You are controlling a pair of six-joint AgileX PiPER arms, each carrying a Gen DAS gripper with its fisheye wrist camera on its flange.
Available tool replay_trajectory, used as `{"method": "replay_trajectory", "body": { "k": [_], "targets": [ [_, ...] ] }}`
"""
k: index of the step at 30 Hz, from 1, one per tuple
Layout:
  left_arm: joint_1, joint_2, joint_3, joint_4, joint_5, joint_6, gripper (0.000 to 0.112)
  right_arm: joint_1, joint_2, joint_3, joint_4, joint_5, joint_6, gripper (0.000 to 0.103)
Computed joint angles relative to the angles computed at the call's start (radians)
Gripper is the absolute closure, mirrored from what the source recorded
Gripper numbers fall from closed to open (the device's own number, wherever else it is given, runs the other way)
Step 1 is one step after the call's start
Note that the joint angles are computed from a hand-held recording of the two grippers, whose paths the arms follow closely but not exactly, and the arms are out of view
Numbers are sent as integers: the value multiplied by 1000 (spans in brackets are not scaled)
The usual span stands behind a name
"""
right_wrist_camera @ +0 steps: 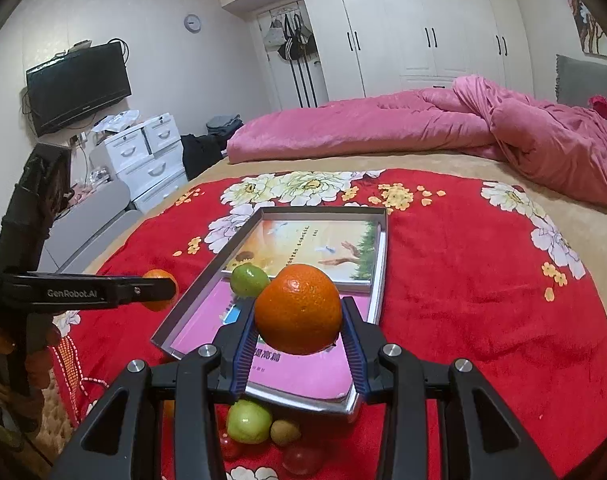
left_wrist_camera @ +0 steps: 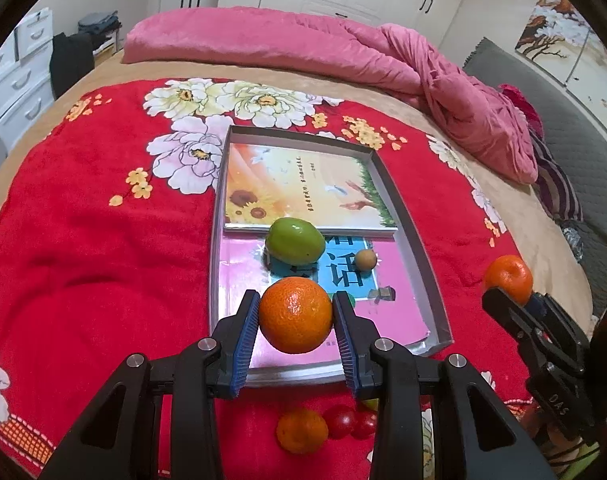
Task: Organize fruits
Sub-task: 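Lift and carry both held mandarins toward the tray, then set the mandarin on the tray with the right tool while the left tool holds its mandarin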
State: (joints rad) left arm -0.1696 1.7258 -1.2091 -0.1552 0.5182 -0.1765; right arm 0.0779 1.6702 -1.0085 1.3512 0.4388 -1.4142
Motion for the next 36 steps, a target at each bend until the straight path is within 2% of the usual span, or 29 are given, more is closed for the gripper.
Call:
{"method": "replay_trajectory", "body": {
  "k": [13, 25, 36],
  "targets": [
    [-13, 81, -37, 21, -3, -7, 74, 30, 81, -69, -19, -13, 10, 63],
    [-13, 144, -20, 22, -29, -6, 74, 58, 151, -92, -200, -20, 167, 63],
    [-26, 160, 10, 87, -62, -56, 74, 68, 183, -103, -308, -32, 271, 63]
  ]
}}
